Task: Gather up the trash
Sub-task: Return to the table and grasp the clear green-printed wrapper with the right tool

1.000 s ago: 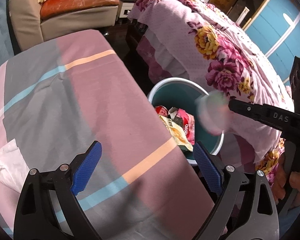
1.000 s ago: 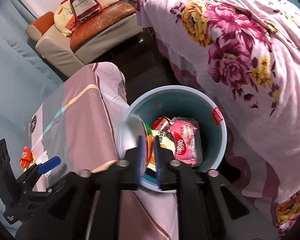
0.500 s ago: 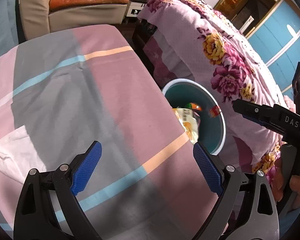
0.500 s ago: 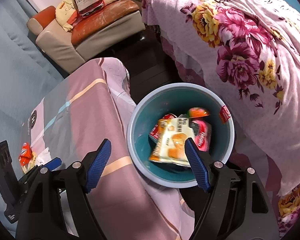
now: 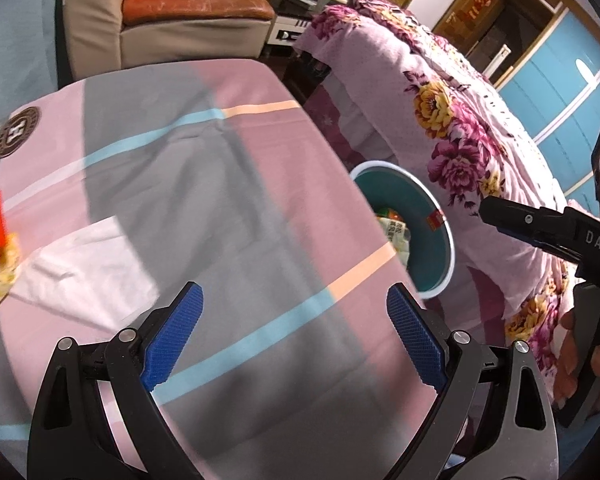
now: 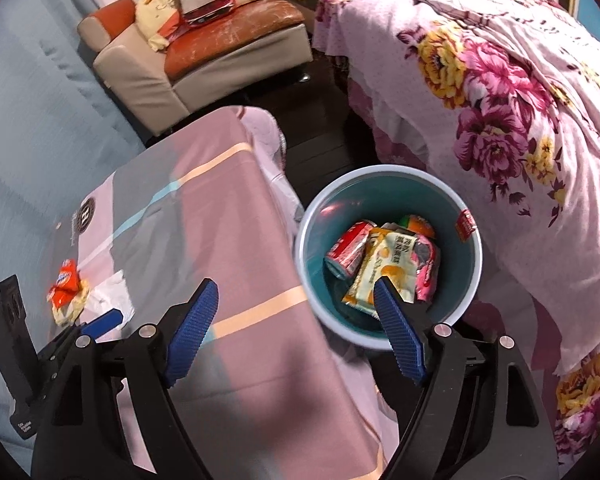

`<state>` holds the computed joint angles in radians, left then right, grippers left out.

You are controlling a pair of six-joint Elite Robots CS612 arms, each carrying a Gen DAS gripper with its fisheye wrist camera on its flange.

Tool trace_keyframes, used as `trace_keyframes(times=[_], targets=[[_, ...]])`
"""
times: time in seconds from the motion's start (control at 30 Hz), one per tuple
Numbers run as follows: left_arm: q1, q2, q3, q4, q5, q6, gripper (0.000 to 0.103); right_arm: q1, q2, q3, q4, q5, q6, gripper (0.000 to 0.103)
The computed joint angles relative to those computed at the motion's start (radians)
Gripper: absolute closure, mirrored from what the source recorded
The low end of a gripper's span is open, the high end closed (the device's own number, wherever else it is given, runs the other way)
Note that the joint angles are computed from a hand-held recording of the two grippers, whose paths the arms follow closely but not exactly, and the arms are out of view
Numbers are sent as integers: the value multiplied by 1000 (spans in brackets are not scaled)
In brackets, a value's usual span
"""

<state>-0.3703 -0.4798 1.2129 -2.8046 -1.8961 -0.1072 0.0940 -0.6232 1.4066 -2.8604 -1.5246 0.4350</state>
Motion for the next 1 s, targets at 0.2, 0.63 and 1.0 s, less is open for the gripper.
trace_keyframes(times=[0.2, 0.63, 1.0], targets=[[28, -38, 81, -39, 43, 23, 10, 36, -2, -11, 40, 14, -65, 26], [124, -92, 216, -120, 119, 61, 10, 149, 41, -114, 216, 68, -325, 26], [180, -110, 281, -159, 125, 49, 10, 236, 112, -246, 423, 152, -446, 26]])
